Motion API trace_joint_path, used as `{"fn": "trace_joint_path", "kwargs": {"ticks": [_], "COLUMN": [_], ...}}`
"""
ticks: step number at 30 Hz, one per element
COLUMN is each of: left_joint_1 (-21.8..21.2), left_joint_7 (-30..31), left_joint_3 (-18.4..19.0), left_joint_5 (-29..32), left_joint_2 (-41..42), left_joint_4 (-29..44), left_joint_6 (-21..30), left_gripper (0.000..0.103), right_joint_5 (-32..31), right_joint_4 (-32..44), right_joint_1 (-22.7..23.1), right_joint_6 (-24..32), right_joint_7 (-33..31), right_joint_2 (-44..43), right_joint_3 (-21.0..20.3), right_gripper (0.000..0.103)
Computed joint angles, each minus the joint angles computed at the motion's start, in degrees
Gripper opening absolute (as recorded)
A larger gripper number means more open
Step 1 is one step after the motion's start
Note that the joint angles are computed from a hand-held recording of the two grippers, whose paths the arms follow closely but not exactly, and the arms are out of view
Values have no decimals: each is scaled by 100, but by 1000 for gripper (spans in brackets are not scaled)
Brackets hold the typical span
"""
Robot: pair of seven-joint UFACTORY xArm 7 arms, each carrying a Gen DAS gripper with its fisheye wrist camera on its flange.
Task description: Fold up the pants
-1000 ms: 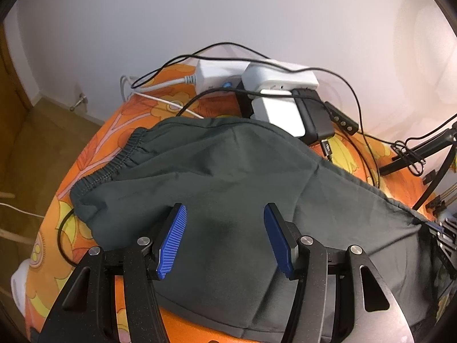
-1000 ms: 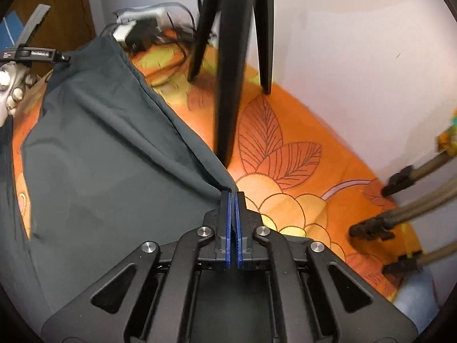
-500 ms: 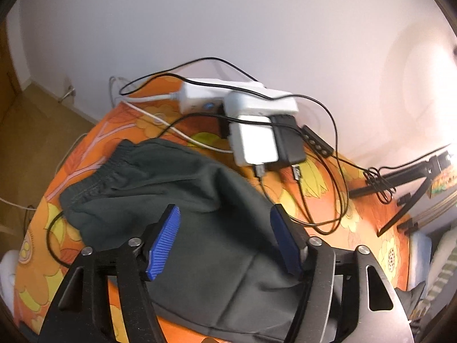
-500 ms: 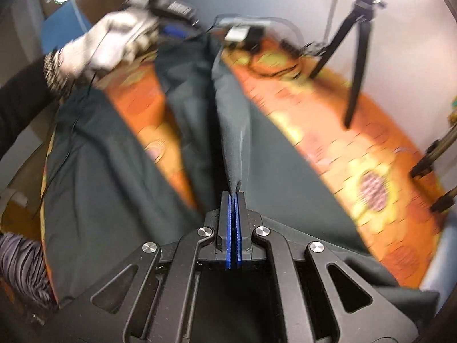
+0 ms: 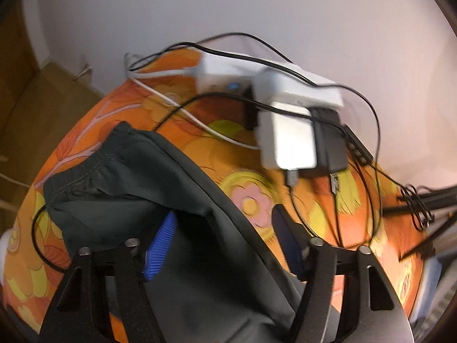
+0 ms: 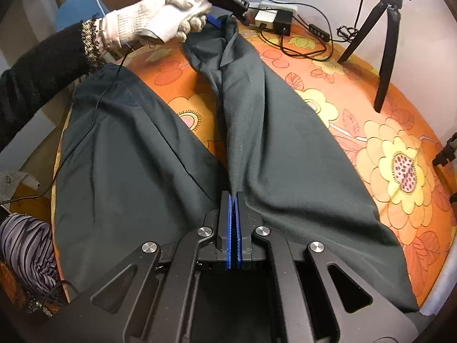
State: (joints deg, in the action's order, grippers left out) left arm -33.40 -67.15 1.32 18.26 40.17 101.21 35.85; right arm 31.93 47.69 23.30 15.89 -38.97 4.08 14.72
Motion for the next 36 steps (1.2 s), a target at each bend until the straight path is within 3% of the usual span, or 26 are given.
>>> {"fn": "trace_joint_path", "kwargs": {"ticks": [1,2,8,14,18,28,36], "left_joint_1": [-9,11,-224,-526,-602,-28,425], "left_joint_7": [-59,-85,-851,-1930,-2787,-4169,-5112], "left_joint_3": [30,29,375,544,480,-474,-1550], "left_joint_5": [23,26,645,1778,2785,3537,3429], "left_joint_2": [-52,-132,-961,-2245,-3443,-5660,-6733], "left_joint_4": [-114,-276,-1417,-2621,-3841,-6544,-8070], "left_joint_6": [-100,-220,-1142,-1467,-1549,-1731,-2026], "left_gripper": [22,6,5,5,5,5,5], "right_joint_5": [-47,-46,-606,-1256,-1723,-2294,-2411], "right_joint_4": [14,-26,-144,-556,-836,-1501,-1899], "right_joint_1": [-7,-8,94,311,492,1302,1827], "right_joint_6": [1,-11,-109,-38,171,816,1189], "right_joint_7": [37,68,698,1626,2411,3667,4279], "right_joint_2": [-21,-94,-464,-1346,-1982,-2782,-2929], "right_joint_3": [-18,-22,-130,-197,-98,281,469], "right_gripper": [3,3,3,3,3,3,3]}}
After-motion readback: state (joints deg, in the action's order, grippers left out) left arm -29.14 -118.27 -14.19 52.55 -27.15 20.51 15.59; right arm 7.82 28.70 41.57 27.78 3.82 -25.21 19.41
